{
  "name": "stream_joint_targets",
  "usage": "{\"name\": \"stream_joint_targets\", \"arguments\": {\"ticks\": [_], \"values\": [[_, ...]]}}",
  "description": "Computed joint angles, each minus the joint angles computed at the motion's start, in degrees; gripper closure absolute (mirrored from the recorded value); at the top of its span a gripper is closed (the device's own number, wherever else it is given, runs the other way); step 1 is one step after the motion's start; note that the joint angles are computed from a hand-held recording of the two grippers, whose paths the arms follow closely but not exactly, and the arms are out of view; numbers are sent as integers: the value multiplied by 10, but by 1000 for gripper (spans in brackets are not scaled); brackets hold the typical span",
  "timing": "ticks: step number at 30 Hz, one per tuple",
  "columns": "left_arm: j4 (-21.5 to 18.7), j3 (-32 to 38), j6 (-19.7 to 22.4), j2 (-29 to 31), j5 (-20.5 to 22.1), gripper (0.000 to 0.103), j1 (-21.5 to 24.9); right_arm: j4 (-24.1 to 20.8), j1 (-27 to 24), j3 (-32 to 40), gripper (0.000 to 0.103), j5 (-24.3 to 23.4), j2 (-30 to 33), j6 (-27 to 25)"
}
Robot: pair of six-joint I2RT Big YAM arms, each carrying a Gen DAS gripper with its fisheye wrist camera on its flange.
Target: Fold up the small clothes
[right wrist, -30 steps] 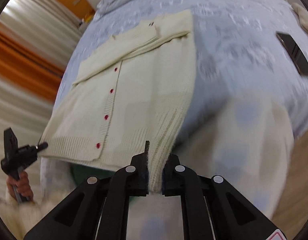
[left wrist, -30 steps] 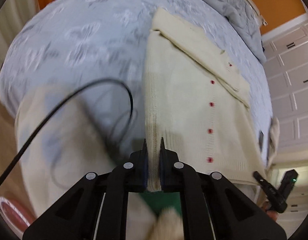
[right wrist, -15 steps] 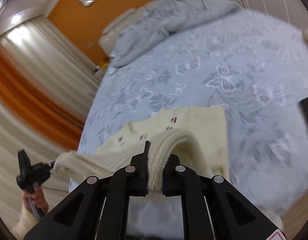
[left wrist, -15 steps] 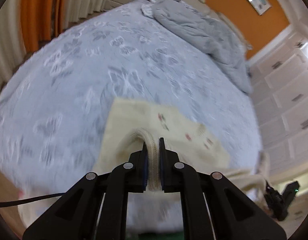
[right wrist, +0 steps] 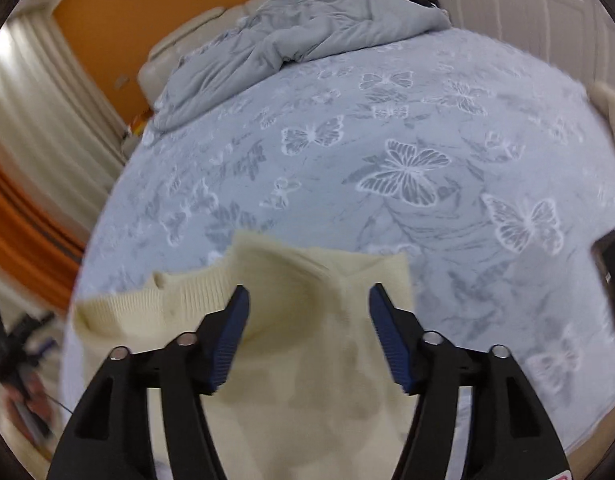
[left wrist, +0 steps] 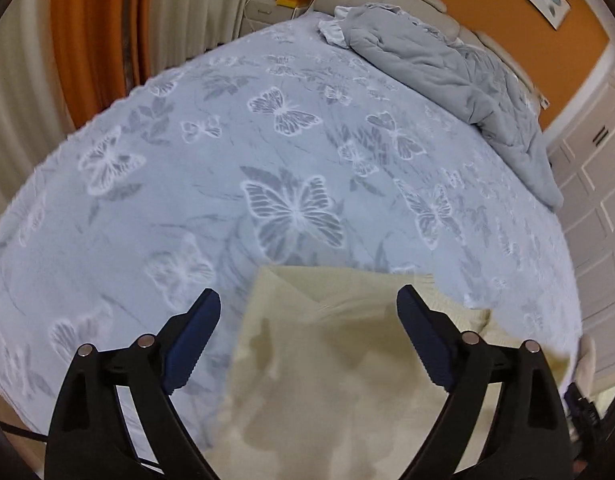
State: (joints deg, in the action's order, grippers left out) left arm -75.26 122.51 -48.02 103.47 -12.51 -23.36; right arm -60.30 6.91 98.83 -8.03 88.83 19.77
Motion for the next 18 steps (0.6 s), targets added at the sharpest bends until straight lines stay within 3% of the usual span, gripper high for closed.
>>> {"name": "stream_joint_targets", "arguments": {"ticks": [3,7,8,9,10,11,12,14,16,18], "values": [[-22,9,24,26,38,14,8,-27,3,9,36,10,28,-37],[-54,50,27,79,66,17,11,-54,8,42,36,18,81,-29],[-62,61,24,92,78,32,14,-63,9,54,37,27,95,-23],[-76,81,23,111,106,63,18,-72,9,65,43,33,110,-7],[-89,97,25,124,123,80,20,-72,8,67,85,27,114,3],[-105,119,25,137,129,92,20,-77,7,73,95,12,119,13],[-109,132,28,141,119,92,18,-73,3,77,96,-17,118,34],[-87,139,38,124,101,93,11,-12,2,50,97,-43,82,56],[-60,129,29,98,103,93,10,39,1,29,97,-52,39,72],[-62,131,13,91,87,93,11,56,-6,17,97,-50,27,76]]}}
